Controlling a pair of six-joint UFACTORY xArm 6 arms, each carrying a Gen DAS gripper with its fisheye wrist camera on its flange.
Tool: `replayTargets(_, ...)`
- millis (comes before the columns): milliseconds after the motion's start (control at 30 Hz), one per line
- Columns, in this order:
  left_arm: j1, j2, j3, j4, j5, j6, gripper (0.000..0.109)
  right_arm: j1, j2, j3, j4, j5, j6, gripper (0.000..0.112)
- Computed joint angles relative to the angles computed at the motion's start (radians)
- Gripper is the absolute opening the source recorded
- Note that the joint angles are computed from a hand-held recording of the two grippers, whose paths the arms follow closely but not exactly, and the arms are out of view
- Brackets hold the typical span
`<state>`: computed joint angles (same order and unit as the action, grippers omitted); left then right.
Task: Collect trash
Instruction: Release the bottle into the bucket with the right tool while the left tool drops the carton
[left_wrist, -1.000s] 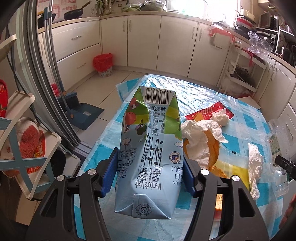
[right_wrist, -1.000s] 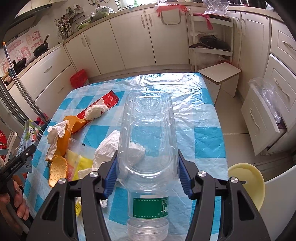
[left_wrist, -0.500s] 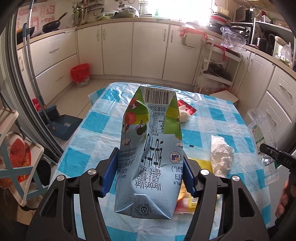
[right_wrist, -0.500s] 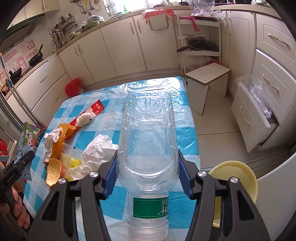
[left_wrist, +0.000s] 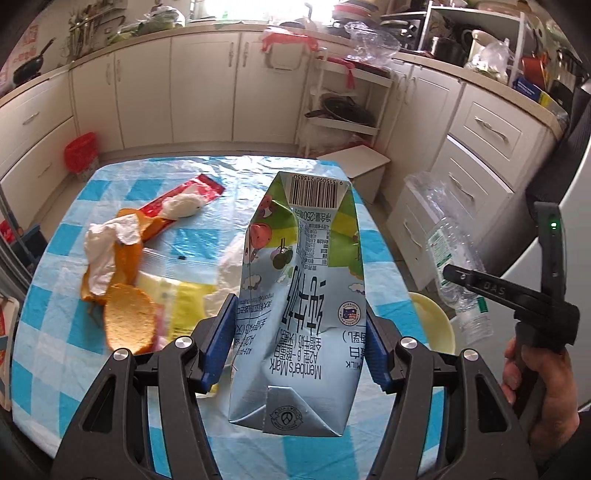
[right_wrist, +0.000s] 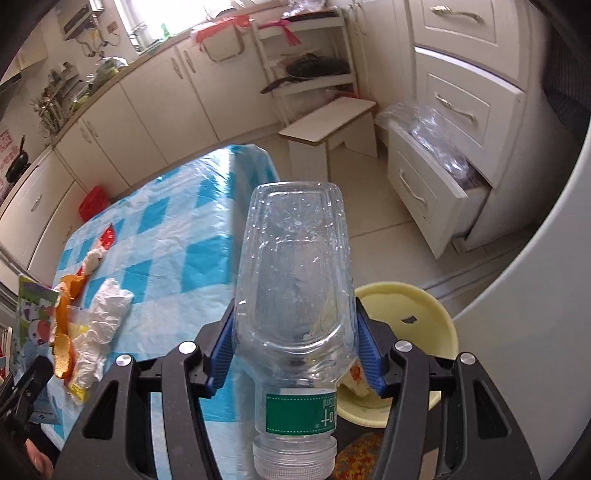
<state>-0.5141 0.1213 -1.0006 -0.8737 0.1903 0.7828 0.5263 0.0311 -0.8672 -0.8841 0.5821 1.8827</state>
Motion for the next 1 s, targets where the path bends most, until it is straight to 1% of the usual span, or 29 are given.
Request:
replayTargets(133,-0.043,-0.016,0.016,0.024,0.002,-0.028,0.059,-0.037,-0.001,0.060,0.085,-0.028,-0.022,0.057)
replayTargets(200,-0.055,-0.019,0.020,0.041,0.002,-0.045,0.059,-0.050,-0.002,0.079,0.110,-0.027,-0.030,0.057)
replayTargets(300,-0.066,-0.023,0.025,0.074,0.004,-0.080,0.059,-0.068,0.015,0.084,0.142,-0.032,-0.052,0.057)
replayTargets(367,-0.069,-0.023,0.028,0.095,0.004,-0.100,0.059,-0.076,0.042,0.074,0.193,-0.027,-0.095,0.057)
replayTargets(400,-0.069,-0.023,0.028,0.105,0.007,-0.109,0.059,-0.079,0.051,0.070,0.222,-0.015,-0.112,0.058)
replayTargets(433,-0.068,-0.024,0.028,0.108,0.009,-0.111,0.059,-0.080,0.054,0.070,0.237,-0.001,-0.109,0.062)
replayTargets(467,-0.069,-0.020,0.023,0.116,0.010,-0.117,0.059,-0.083,0.047,0.077,0.238,0.007,-0.090,0.066)
replayTargets(533,-0.075,-0.020,0.021,0.126,0.007,-0.127,0.059,-0.085,0.000,0.109,0.183,0.015,0.012,0.067)
replayTargets(567,-0.077,-0.019,0.018,0.132,0.009,-0.131,0.059,-0.080,-0.031,0.123,0.135,0.022,0.074,0.067)
replayTargets(633,-0.084,-0.010,0.007,0.138,0.015,-0.135,0.059,-0.057,-0.107,0.151,-0.005,0.047,0.233,0.069)
replayTargets(667,-0.088,-0.008,0.006,0.140,0.016,-0.134,0.059,-0.034,-0.151,0.161,-0.084,0.081,0.314,0.073)
replayTargets(733,-0.104,0.003,-0.004,0.157,0.017,-0.149,0.059,0.033,-0.234,0.174,-0.217,0.189,0.449,0.077)
replayTargets(767,-0.113,0.010,-0.010,0.167,0.019,-0.158,0.059,0.069,-0.269,0.179,-0.267,0.248,0.499,0.081)
replayTargets(800,-0.124,0.019,-0.019,0.178,0.023,-0.167,0.059,0.106,-0.300,0.181,-0.304,0.311,0.532,0.083)
replayTargets(900,-0.156,0.048,-0.045,0.204,0.033,-0.194,0.059,0.211,-0.362,0.187,-0.371,0.496,0.588,0.085)
replayTargets(1000,-0.192,0.093,-0.090,0.218,0.059,-0.216,0.059,0.273,-0.388,0.187,-0.386,0.621,0.612,0.085)
